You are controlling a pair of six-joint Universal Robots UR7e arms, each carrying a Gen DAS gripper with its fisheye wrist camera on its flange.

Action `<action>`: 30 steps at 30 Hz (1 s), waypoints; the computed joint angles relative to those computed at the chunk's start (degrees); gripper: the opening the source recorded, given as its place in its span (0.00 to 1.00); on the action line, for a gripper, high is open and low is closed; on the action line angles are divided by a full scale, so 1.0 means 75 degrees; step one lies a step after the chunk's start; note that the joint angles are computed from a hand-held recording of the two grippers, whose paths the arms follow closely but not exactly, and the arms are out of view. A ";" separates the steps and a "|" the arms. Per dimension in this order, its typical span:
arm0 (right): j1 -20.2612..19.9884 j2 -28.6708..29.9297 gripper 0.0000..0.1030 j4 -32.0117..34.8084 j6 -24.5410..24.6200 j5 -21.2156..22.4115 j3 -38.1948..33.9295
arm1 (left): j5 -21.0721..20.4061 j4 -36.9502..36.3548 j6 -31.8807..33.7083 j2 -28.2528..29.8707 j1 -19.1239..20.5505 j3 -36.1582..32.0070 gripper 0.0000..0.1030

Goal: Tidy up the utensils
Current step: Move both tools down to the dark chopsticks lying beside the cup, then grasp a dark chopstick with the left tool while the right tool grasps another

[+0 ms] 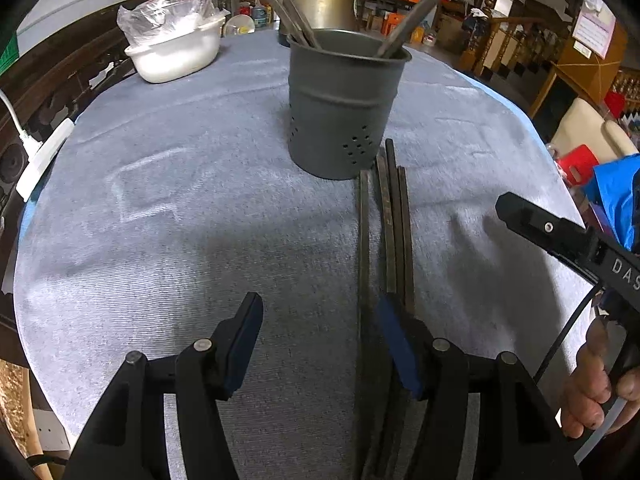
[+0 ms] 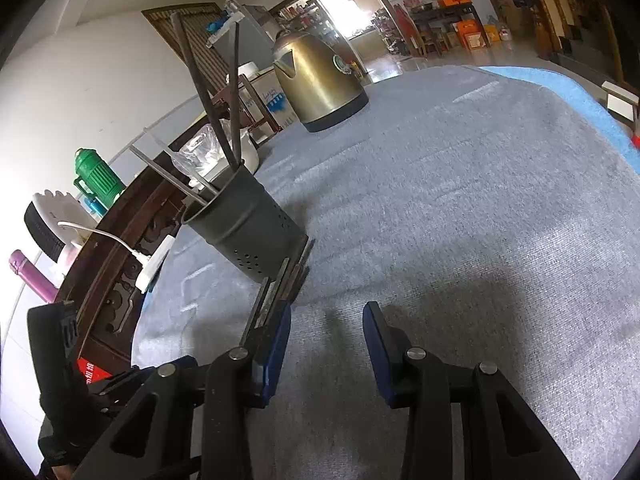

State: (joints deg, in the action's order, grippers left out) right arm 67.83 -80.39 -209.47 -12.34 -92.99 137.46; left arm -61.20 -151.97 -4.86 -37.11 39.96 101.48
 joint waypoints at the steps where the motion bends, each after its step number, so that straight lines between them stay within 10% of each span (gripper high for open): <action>1: 0.0035 0.0017 0.40 -0.0023 -0.0007 -0.0053 -0.0004 | 0.0002 0.0055 0.0027 0.0016 0.0009 -0.0023 0.60; 18: 0.1059 0.0664 0.35 0.0877 -0.0622 -0.1667 -0.0838 | -0.0349 -0.0171 0.0541 -0.0218 0.0350 0.0199 0.17; 30: 0.1622 0.1769 0.20 0.0783 -0.1295 -0.3074 -0.1680 | -0.0826 0.0108 -0.0331 -0.0472 0.0707 0.0133 0.15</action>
State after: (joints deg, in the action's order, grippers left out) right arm 80.00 -67.12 -203.60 -22.04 -116.04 124.86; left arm -67.40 -151.16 -7.35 -40.65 45.26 102.47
